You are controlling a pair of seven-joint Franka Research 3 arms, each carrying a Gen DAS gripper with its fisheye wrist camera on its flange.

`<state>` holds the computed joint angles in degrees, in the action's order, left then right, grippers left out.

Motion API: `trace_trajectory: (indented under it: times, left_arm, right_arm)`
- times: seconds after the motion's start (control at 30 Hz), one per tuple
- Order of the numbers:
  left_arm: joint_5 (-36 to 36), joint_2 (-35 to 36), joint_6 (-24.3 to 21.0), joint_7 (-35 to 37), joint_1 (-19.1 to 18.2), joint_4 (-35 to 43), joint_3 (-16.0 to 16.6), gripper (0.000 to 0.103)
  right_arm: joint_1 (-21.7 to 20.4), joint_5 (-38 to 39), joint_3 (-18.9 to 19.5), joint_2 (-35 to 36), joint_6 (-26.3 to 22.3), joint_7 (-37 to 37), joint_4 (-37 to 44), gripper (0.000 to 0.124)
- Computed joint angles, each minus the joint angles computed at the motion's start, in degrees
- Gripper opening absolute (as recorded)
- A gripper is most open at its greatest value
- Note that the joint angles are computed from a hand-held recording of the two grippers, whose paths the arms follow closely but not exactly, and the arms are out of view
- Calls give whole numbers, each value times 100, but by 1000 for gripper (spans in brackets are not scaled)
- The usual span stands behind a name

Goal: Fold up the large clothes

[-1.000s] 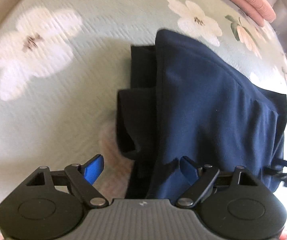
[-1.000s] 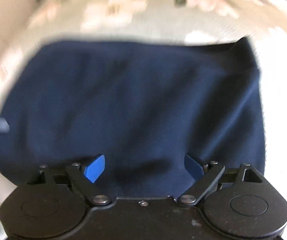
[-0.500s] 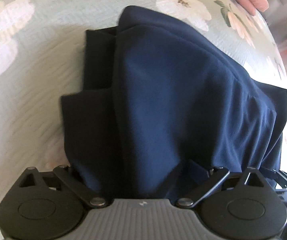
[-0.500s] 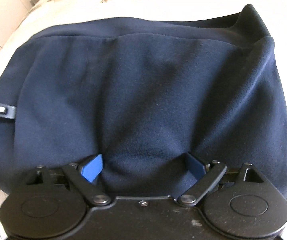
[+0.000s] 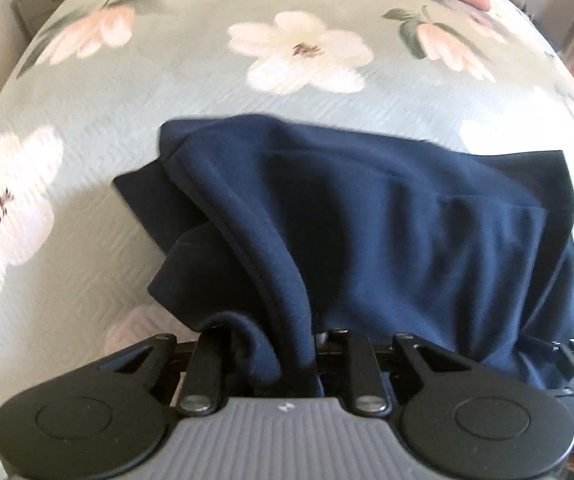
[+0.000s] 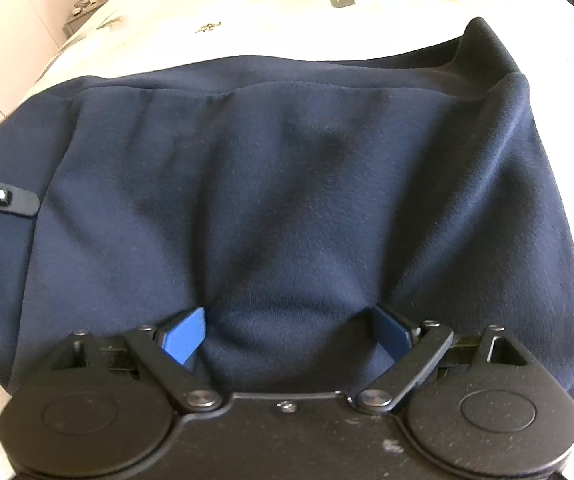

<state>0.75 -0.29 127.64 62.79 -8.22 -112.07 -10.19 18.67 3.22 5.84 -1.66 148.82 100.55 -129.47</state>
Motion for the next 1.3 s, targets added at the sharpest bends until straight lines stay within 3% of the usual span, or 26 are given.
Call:
trace_trajectory:
  times: [0.1,0.23,0.53,0.93,1.07,1.2,1.3]
  left_arm:
    - [177,92,-219,-110,-76,383,-73,22]
    - [175,155,-548,-201,-200,890,-156,22]
    - [450,646,-919,-583,-671,2313,-416,22]
    - [951,2242,-1268,-1137,-1570,3986,-533,22]
    - [868,2555,-1134,-1204,-1764,4238,-556,22]
    - [969,2793,-987,-1670,-2028,4450,-487,22]
    - [1239,3264,-1272,-1924,-2344,4980,-383,27]
  right_arm:
    - [-44,448,-72,-154,-87,-206,-91,103]
    - [-178,1393,-241,-354,-583,-594,-101,103]
    - [-680,2446,-617,-993,-1175,-1063,-519,102]
    - [-1698,2643,-1184,-2427,-1506,-1115,-1314,102]
    - [-2010,2653,-1329,-2818,-1567,-1034,-1461,101]
    - [-2198,2763,-1450,-3037,-1568,-979,-1510,101]
    - [-2298,2782,-1491,-2870,-1580,-871,-1315,102]
